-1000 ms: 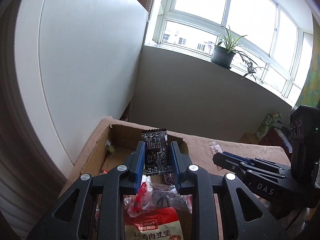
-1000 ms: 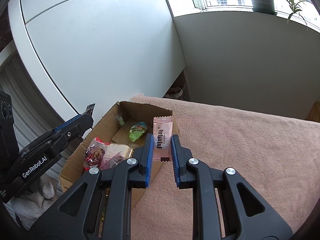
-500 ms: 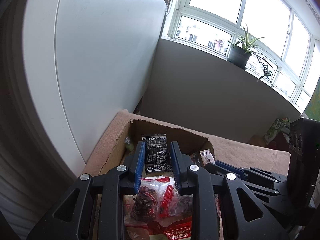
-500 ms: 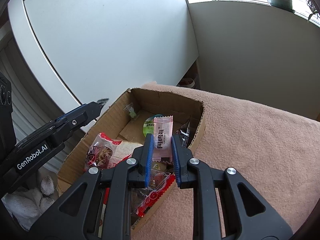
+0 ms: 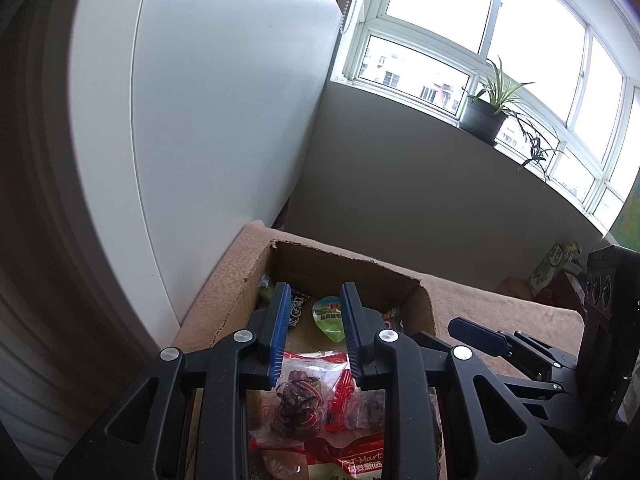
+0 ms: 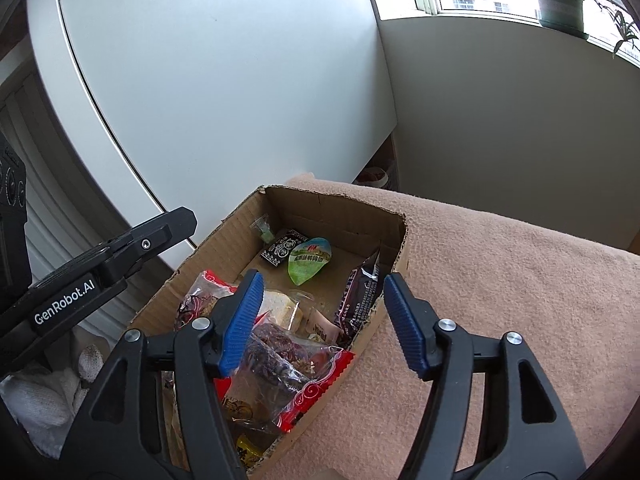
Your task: Organize snacks
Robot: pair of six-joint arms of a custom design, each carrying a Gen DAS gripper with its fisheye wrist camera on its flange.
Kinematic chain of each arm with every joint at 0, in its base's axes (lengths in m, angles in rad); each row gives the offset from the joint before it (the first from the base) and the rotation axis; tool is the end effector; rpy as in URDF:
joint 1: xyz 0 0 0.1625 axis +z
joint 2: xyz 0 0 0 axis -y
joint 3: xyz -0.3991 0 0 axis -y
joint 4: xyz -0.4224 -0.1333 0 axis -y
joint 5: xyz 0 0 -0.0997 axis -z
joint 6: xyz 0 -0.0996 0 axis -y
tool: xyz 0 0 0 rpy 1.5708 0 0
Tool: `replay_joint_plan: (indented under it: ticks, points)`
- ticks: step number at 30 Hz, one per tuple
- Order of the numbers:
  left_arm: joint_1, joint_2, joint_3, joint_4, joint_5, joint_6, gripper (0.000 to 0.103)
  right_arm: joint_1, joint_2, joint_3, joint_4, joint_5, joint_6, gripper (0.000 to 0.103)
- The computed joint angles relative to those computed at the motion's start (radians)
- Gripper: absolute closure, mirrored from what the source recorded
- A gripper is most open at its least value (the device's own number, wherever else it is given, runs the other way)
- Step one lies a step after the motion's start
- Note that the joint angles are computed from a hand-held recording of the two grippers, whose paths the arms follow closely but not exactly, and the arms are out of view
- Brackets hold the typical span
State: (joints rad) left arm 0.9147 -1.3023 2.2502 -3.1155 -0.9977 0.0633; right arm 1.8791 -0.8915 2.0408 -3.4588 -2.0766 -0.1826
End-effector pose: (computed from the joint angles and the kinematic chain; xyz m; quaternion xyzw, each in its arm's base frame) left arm -0.1455 -0.4960 0.1910 0.2449 0.8874 -0.3486 0.1760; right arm 0.2497 -0.5039 0.0903 0.1318 -0.8978 0.3635 0.2109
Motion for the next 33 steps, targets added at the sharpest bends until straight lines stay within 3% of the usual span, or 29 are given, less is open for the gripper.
replay_joint_plan:
  ticks: [3, 6, 8, 9, 16, 24, 28, 33]
  points:
    - [-0.005, 0.0, 0.005, -0.006, 0.009, 0.006, 0.072, 0.011, -0.002, 0.009, -0.015, -0.027, -0.023, 0.023]
    - [-0.015, -0.001, 0.014, -0.029, 0.027, 0.021, 0.072, 0.023, -0.003, 0.02, -0.033, -0.054, -0.053, 0.021]
    - [-0.02, -0.005, 0.02, -0.044, 0.031, 0.024, 0.052, 0.03, -0.005, 0.027, -0.043, -0.067, -0.071, 0.017]
    - [-0.024, -0.005, 0.026, -0.059, 0.038, 0.029, 0.047, 0.032, -0.006, 0.031, -0.051, -0.073, -0.078, 0.014]
    - [-0.055, -0.007, 0.054, -0.087, 0.077, 0.046, 0.035, 0.038, -0.029, 0.066, -0.066, -0.104, -0.095, 0.013]
    - [-0.112, -0.039, 0.134, -0.097, 0.132, 0.024, 0.034, 0.045, -0.109, 0.169, -0.133, -0.141, -0.11, 0.013]
    - [-0.163, -0.07, 0.194, -0.11, 0.174, -0.009, 0.026, 0.057, -0.14, 0.225, -0.177, -0.165, -0.127, 0.013]
    - [-0.241, -0.097, 0.265, -0.129, 0.215, -0.061, 0.025, 0.068, -0.172, 0.284, -0.232, -0.192, -0.147, 0.013]
